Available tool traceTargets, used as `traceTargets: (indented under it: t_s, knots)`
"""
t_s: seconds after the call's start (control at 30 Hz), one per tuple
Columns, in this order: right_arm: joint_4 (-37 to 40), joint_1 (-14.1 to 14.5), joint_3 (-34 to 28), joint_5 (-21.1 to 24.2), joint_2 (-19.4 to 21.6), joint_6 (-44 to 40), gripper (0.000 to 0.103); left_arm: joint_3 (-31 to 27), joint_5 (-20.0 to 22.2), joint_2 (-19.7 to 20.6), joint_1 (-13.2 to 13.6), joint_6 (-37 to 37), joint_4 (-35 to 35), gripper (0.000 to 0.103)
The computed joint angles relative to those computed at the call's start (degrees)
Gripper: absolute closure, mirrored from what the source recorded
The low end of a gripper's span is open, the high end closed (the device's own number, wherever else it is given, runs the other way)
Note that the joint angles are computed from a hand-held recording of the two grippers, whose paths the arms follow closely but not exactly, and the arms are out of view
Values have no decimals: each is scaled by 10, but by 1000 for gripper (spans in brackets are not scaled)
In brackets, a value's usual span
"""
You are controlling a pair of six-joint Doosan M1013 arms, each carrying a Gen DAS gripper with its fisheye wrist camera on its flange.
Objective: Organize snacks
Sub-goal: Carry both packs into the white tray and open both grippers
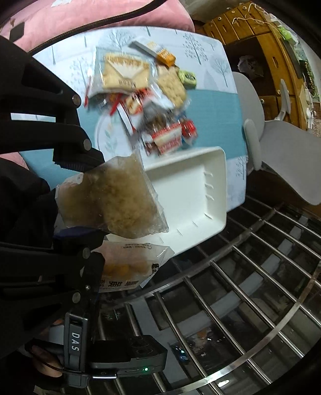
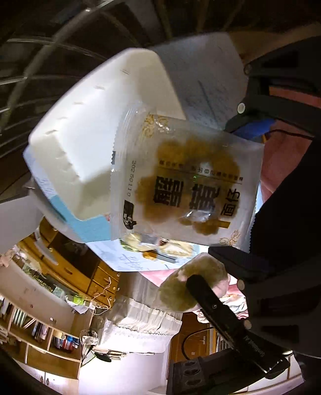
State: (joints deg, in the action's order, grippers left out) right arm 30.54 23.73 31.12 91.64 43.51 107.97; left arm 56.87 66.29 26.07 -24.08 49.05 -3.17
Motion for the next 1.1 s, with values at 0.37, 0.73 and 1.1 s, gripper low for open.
traceTargets:
  t_s: [0.37, 0.73, 1.1]
  knots:
    - [14, -40, -6, -11, 5, -20, 21, -83, -25, 65, -17, -27, 10, 63]
    - [12, -57, 2, -25, 4, -3, 17, -104, 8, 85, -17, -96, 15, 33]
    - [14, -42, 11, 5, 3, -2, 17, -33, 30, 51, -13, -142, 9, 26]
